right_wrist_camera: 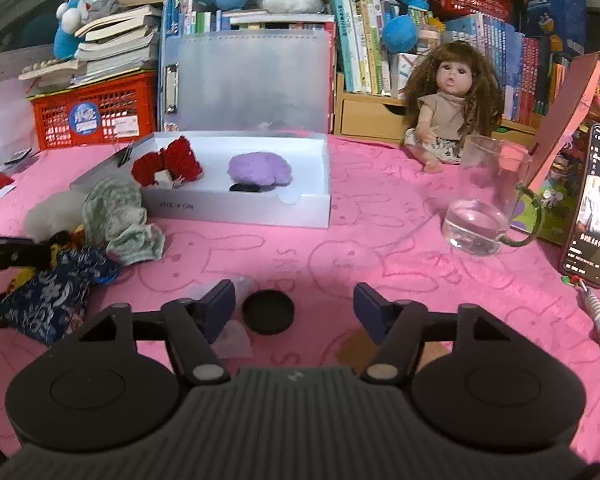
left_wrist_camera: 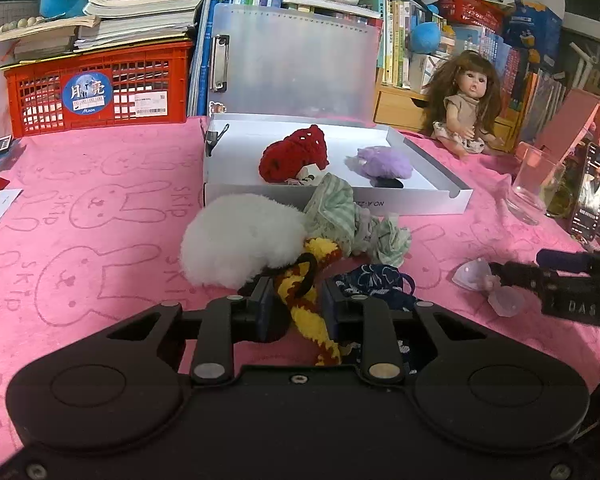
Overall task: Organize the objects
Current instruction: 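Grasp the yellow-black striped cord with left tool while right tool reaches another black lid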
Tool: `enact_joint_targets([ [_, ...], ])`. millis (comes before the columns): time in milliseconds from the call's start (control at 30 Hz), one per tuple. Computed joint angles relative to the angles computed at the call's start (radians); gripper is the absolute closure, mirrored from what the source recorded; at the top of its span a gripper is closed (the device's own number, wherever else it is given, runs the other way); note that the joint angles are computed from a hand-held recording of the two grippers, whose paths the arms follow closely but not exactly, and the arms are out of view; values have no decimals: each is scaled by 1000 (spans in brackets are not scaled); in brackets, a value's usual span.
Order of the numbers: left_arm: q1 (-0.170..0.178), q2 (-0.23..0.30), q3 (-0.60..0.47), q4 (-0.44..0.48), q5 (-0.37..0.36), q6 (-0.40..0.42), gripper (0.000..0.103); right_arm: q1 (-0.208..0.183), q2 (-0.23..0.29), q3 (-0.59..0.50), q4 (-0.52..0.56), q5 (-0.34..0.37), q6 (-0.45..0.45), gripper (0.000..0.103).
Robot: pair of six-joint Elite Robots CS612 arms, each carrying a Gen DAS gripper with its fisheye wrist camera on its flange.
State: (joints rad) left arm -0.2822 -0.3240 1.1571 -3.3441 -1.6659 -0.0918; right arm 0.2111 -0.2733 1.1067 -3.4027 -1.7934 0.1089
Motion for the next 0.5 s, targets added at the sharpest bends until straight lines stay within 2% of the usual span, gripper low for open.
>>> enact_joint_targets([
  [200,-4,7,-16,29,16,2,78,2,4,-6,22,9,0,46],
  [500,-7,17,-31,49,25,11,77,5,12,-25,50,38,-6,60],
])
